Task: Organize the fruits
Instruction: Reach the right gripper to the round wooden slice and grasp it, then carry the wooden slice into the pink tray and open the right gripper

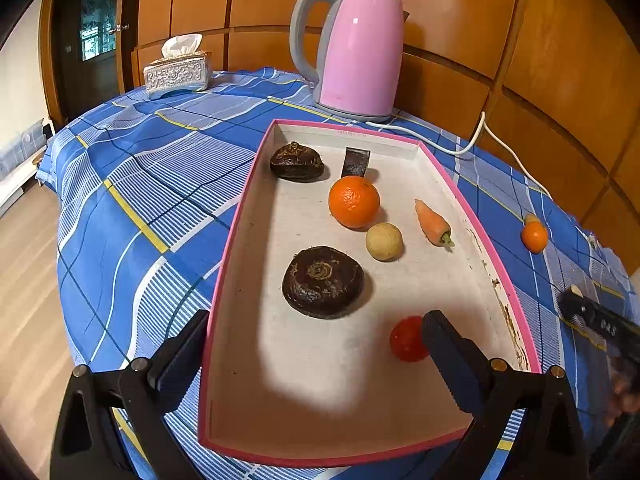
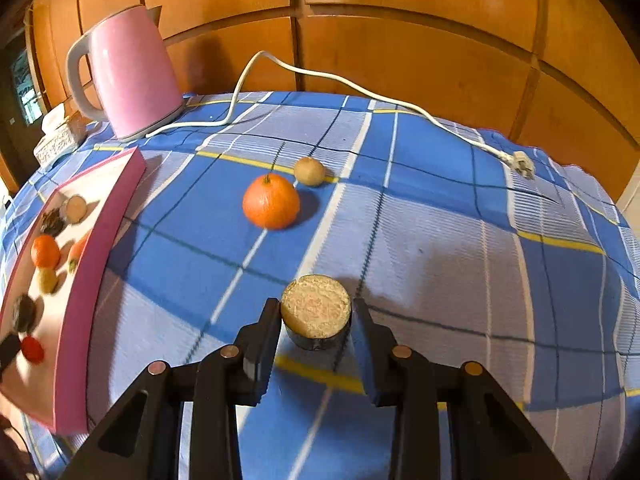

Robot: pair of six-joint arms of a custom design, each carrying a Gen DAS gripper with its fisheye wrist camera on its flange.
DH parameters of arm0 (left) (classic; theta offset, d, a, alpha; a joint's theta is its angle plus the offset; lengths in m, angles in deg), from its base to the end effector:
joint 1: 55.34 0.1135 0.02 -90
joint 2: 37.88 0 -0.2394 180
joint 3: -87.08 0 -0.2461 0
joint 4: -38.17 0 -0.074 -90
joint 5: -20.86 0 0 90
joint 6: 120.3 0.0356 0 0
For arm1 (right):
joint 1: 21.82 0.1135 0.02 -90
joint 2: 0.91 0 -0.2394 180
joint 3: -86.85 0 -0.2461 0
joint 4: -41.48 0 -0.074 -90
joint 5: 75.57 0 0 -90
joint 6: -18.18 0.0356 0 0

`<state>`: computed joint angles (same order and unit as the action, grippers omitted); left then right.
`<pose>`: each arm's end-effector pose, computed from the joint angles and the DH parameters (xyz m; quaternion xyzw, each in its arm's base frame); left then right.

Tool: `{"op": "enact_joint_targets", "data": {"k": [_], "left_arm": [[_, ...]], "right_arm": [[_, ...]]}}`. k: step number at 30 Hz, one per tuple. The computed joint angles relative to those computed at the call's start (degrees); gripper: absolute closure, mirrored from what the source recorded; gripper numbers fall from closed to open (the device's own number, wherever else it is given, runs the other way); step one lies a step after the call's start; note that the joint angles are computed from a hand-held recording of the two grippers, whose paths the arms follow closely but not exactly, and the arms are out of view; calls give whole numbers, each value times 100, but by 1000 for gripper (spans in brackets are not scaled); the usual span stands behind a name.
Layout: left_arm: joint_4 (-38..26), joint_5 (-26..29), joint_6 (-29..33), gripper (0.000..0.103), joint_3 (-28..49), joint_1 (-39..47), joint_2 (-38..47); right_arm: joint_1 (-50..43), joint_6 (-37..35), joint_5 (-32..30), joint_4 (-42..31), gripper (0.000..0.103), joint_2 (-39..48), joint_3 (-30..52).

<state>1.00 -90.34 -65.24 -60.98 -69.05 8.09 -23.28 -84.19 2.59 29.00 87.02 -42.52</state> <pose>0.1580 -0.0253 0.1424 -0.2308 0.9000 0.0236 0.3690 0.2775 0.0002 0.1205 -0.1241 0.9264 0.0550 0.3512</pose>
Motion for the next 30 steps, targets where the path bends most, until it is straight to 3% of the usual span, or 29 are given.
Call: {"op": "enact_joint_targets", "data": {"k": [20, 30], "left_arm": [[-686, -268, -160, 0, 18, -66, -874], [-773, -172, -198, 0, -36, 60, -1048]], "right_arm": [[-603, -46, -346, 175, 68, -557, -695], [-487, -11, -715, -304, 68, -917, -650]]}}
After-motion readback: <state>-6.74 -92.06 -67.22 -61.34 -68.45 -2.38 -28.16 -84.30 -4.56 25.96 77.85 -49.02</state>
